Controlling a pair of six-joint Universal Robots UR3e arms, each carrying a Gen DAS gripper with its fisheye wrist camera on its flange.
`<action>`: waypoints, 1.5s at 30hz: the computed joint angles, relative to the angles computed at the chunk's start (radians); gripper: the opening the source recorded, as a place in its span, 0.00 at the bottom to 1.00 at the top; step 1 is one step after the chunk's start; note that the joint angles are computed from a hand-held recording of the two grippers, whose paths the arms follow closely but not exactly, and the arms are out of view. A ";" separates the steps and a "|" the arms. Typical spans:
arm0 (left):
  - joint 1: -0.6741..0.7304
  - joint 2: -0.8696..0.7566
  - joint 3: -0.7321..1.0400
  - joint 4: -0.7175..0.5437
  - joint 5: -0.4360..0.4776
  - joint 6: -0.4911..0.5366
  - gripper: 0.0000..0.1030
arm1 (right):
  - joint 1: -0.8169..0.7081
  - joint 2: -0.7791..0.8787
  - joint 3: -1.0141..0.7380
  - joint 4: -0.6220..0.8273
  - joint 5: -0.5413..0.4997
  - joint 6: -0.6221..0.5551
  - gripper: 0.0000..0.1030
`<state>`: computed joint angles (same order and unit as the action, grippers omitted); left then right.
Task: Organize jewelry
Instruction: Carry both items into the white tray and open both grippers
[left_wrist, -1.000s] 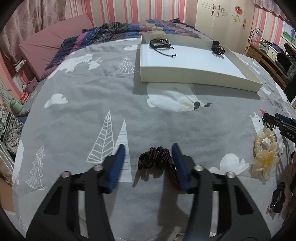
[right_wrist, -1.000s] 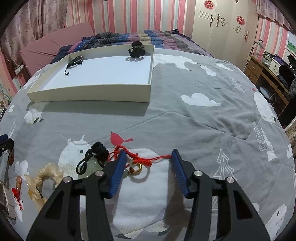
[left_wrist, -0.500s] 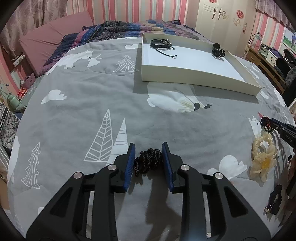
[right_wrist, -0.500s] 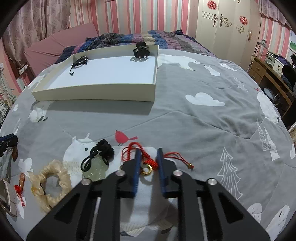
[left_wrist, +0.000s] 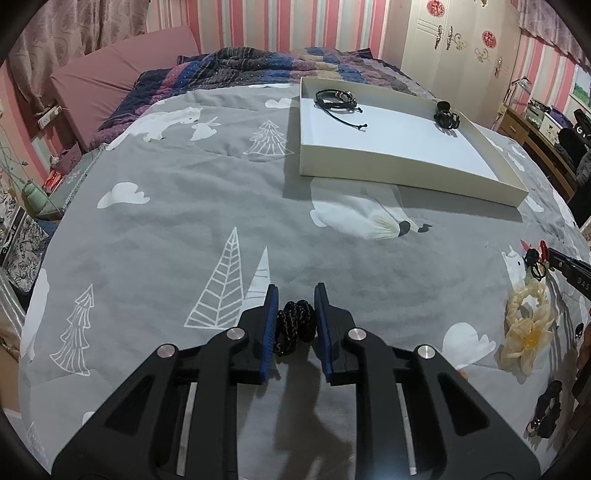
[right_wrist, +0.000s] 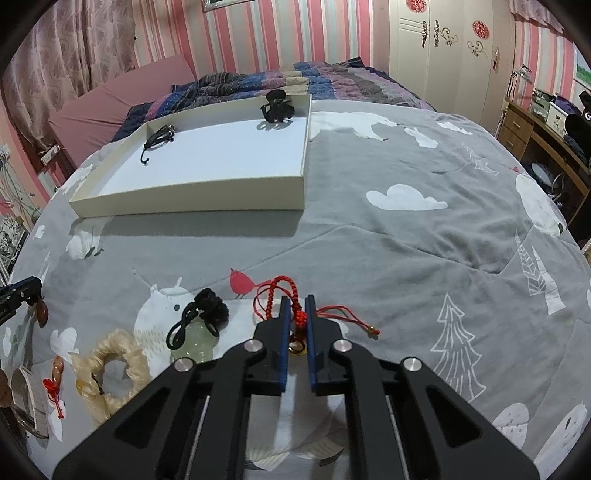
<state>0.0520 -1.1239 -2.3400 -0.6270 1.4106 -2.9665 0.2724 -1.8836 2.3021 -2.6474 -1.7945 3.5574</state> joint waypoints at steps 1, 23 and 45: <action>0.000 0.001 0.001 -0.001 -0.002 -0.001 0.18 | -0.006 -0.005 0.001 0.002 0.007 0.000 0.07; 0.061 -0.002 0.208 -0.199 -0.119 0.014 0.15 | -0.093 -0.057 -0.127 0.126 0.058 -0.052 0.07; -0.184 -0.810 1.205 -0.282 -0.054 -0.175 0.15 | -0.187 0.493 -0.850 0.234 0.176 -0.144 0.07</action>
